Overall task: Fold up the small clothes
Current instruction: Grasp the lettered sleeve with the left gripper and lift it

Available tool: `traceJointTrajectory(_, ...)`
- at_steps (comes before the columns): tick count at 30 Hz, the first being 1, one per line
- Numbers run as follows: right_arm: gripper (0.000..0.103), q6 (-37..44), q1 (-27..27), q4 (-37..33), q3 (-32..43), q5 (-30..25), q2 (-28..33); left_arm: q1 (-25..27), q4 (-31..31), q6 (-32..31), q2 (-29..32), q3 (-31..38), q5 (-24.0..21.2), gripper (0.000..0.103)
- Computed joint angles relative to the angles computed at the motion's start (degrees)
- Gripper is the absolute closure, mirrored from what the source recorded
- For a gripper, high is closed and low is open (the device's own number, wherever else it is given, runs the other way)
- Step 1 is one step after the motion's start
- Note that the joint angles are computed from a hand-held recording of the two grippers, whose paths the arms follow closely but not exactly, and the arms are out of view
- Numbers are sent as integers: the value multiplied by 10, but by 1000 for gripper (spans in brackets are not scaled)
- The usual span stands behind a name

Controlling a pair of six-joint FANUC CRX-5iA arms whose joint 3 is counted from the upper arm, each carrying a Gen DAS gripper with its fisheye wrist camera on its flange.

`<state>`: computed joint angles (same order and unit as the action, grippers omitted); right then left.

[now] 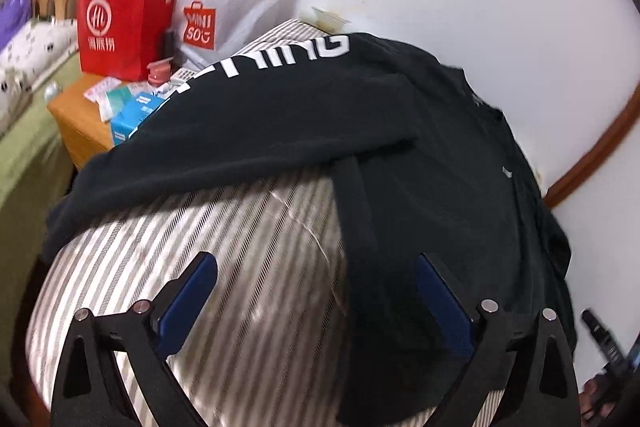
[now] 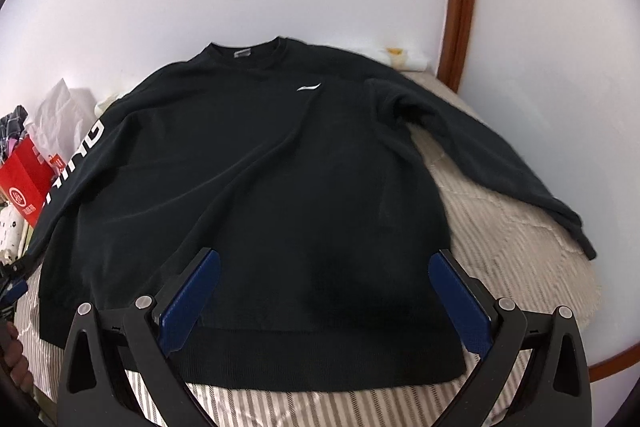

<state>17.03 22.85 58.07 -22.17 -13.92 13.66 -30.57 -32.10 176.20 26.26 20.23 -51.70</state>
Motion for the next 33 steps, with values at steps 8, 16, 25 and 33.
traceJointTrajectory(8, 1, 61, 24, -18, 56, -48, 49, 36, -8, 76, -9, -50, 92, 21)
traceJointTrajectory(16, 1, 85, 27, -21, 77, -69, 67, 48, -39, 153, -6, -50, 95, 31)
traceJointTrajectory(25, 1, 87, 13, -16, 78, -65, 73, 59, 7, 77, 33, 21, -18, 80)
traceJointTrajectory(33, 1, 105, -14, -26, 80, -34, 72, 29, -60, 13, 50, 122, -126, 96)
